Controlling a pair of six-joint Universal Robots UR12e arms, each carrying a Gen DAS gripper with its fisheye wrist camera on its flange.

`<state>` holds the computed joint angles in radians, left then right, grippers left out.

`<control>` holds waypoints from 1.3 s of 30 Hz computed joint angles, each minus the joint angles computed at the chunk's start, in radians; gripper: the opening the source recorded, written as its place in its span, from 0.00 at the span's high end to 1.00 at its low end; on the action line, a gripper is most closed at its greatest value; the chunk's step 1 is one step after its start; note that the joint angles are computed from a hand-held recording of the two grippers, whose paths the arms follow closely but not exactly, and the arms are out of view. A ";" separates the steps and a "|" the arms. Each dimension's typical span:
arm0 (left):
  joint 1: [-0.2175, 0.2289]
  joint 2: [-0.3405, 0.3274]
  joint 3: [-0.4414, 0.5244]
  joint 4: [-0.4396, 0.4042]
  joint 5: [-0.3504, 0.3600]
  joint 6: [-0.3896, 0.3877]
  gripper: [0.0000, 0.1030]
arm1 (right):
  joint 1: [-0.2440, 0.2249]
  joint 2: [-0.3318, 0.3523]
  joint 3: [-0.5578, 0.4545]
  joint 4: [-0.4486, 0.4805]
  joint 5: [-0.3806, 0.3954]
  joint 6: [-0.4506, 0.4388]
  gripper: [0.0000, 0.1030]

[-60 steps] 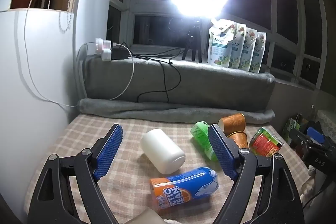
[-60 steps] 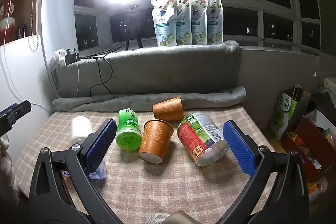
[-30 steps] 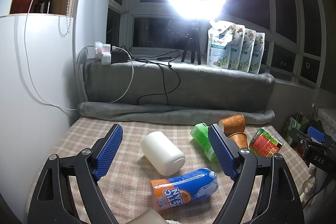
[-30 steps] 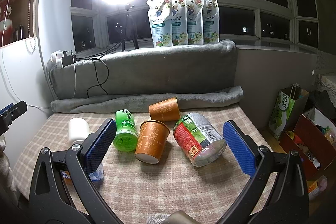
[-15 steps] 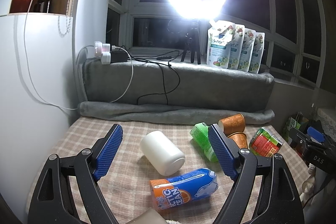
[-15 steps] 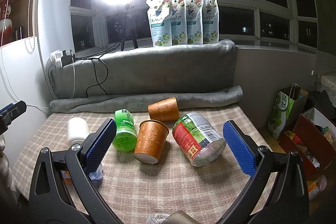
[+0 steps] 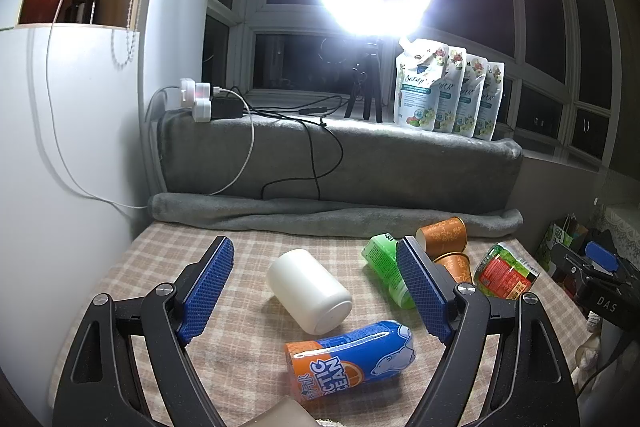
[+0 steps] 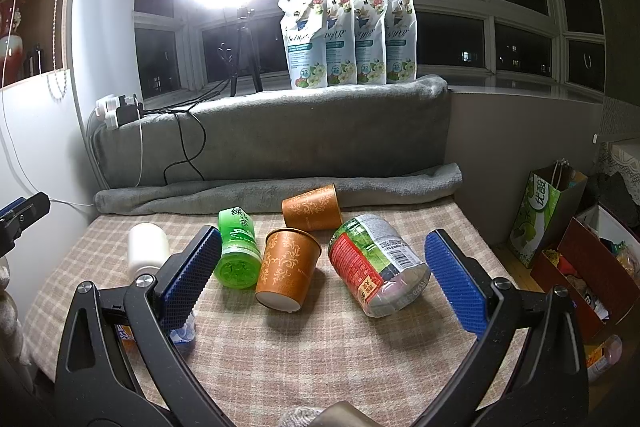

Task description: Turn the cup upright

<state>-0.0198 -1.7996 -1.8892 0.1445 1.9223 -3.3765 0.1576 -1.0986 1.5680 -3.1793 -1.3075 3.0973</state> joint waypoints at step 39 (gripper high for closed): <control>0.010 -0.001 -0.015 -0.070 -0.081 -0.020 0.19 | -0.032 0.007 -0.021 0.086 0.020 -0.025 0.00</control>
